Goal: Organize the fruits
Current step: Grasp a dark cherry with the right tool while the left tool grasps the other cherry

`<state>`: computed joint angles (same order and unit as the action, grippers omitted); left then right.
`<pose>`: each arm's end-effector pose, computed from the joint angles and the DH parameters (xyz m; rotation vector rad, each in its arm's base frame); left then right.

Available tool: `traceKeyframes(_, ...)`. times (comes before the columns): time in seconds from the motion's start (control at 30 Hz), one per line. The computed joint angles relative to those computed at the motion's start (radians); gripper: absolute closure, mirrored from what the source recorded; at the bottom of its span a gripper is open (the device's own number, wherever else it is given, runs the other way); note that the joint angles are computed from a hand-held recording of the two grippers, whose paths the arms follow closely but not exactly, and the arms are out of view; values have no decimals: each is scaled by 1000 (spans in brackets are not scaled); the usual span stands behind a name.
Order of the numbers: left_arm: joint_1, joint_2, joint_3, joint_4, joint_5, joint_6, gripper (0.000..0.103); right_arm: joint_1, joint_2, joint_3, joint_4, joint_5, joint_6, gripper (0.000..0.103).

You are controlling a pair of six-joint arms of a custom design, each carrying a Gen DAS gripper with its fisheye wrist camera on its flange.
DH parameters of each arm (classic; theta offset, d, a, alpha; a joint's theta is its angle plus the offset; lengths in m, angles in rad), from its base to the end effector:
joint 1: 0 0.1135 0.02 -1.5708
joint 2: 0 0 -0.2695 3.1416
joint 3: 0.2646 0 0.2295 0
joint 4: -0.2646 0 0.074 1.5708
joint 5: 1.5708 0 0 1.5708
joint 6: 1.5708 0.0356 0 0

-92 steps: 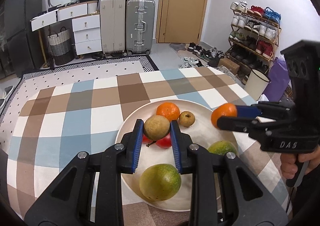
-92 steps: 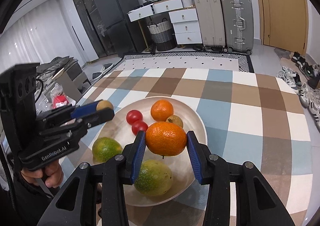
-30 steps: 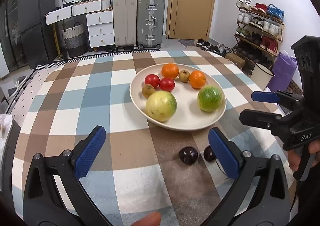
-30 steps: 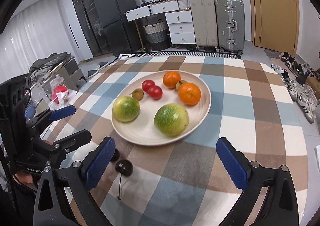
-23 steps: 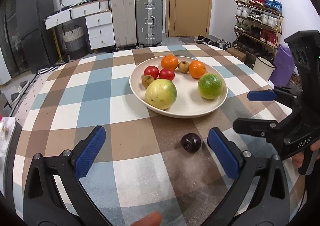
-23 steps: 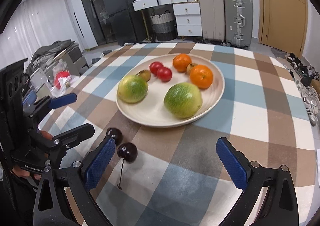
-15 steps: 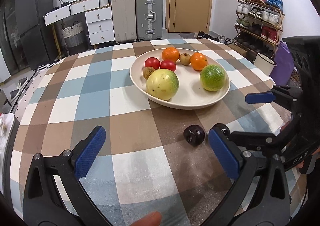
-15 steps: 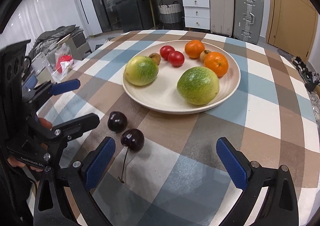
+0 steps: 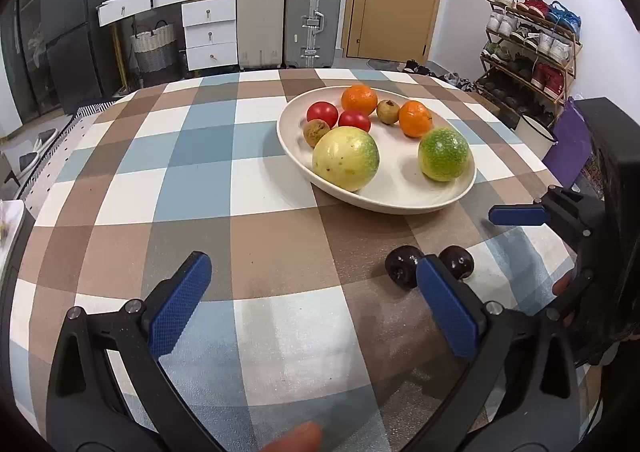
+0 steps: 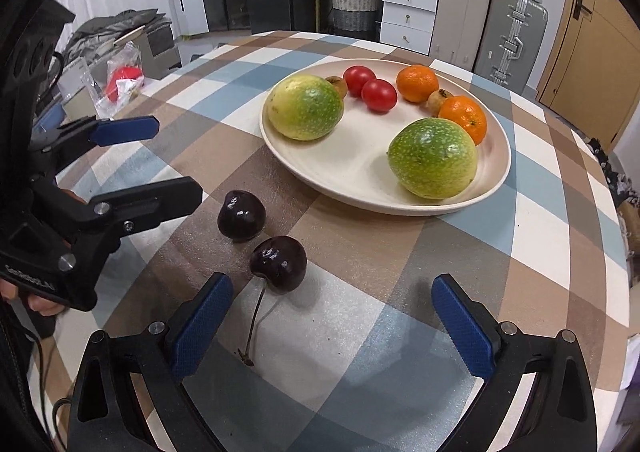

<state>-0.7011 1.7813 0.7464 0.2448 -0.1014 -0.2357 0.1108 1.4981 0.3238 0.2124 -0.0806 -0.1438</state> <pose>0.2453 -0.2024 0.1395 0.5006 2.3279 -0.3344 0.2024 0.0254 0.1113 -0.3530 2.5057 0.0889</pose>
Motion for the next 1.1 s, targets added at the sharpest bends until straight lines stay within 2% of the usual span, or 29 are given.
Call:
traceKeyframes(0.17, 3, 6, 6, -6, 4, 0, 1, 2, 13, 2, 17, 25, 16, 3)
traceKeyframes(0.3, 3, 19, 20, -22, -5, -3, 1, -30, 12, 8, 6, -3, 13, 9)
traceKeyframes(0.37, -1, 18, 19, -21, -11, -1, 1, -30, 5, 8, 2, -7, 10, 14)
traceKeyframes(0.43, -5, 20, 22, -24, -13, 2, 1, -21, -5, 0, 11, -15, -2, 23)
traceKeyframes(0.5, -9, 22, 26, -29, -18, 5, 1, -2, -12, -9, 21, -7, -1, 25)
traceKeyframes(0.67, -10, 21, 26, -39, -11, 8, 1, 25, -29, -23, 29, -18, -4, 39)
traceKeyframes(0.83, 0, 22, 25, -39, 0, -2, 1, 37, -57, -38, 23, -45, -22, 64)
traceKeyframes(0.93, 8, 28, 30, -44, 9, -6, 1, 37, -70, -44, 16, -73, -35, 74)
traceKeyframes(1.1, 13, 31, 30, -40, 17, -4, 1, 28, -84, -50, 5, -96, -38, 76)
